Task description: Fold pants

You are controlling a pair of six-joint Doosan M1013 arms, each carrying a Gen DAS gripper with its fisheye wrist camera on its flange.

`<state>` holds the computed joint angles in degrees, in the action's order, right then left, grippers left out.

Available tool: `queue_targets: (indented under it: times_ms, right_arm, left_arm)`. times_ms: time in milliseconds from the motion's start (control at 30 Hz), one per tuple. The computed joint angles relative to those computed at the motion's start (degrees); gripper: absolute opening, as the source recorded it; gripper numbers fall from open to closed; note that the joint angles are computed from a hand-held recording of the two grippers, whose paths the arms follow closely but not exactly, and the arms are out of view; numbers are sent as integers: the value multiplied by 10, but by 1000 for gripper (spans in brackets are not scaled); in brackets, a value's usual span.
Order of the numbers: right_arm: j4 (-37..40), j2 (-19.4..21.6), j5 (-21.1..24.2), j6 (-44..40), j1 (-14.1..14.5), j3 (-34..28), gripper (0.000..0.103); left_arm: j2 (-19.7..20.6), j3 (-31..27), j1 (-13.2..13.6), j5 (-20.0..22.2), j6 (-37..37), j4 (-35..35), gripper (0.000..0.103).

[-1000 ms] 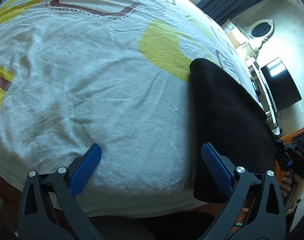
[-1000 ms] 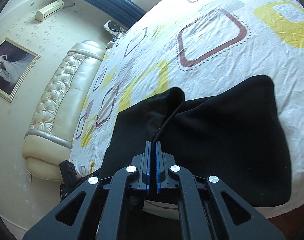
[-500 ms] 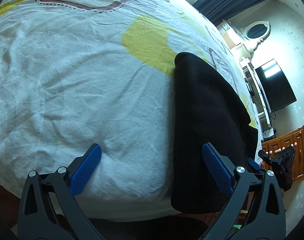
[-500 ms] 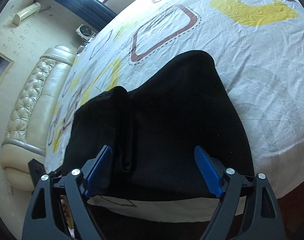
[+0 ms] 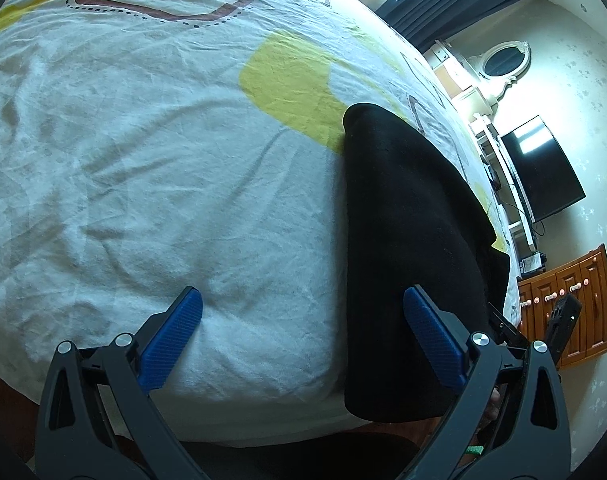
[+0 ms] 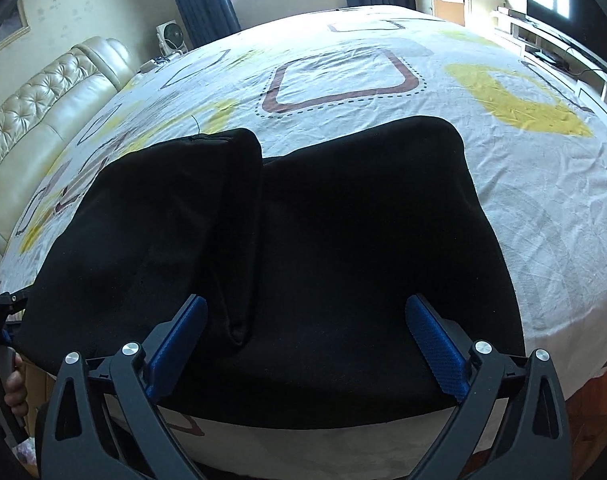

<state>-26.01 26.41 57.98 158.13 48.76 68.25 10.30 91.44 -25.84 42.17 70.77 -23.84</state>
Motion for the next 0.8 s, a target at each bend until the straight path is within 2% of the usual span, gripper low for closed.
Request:
queue_targets:
  times_ms: [133,200,233,300,333,500,600,700,800]
  right_arm:
    - [-28,-2,-7,-6,7,7,99]
    - [7,0,7,-26,1,-7,99]
    - [37,-7,-15,-36,-6,-2,99]
    - [145,-35,-133,-84,-28,32,99]
    - [199,-41,-168,-124,-37,42,99]
    - [360,-42,-198,-303,-68,37,99]
    - [424,-43,-234,-323,-81,53,99]
    - [563,-43,-285,-384,-98,81,99]
    - [673,-34,-293,-455,-107,90,99]
  left_arm:
    - [-1,1,0,-1,1,0,100]
    - [-1,1,0,-1,2,-1,100]
    - [-1,1,0,0,2,-1,100]
    - [-1,1,1,0,6,-5,100]
    - [-1,1,1,0,7,-6,100]
    - [-2,1,1,0,8,-7,100]
    - [-2,1,1,0,8,-6,100]
    - [-2,1,1,0,9,-7,100]
    - [-2,2,1,0,8,-7,100]
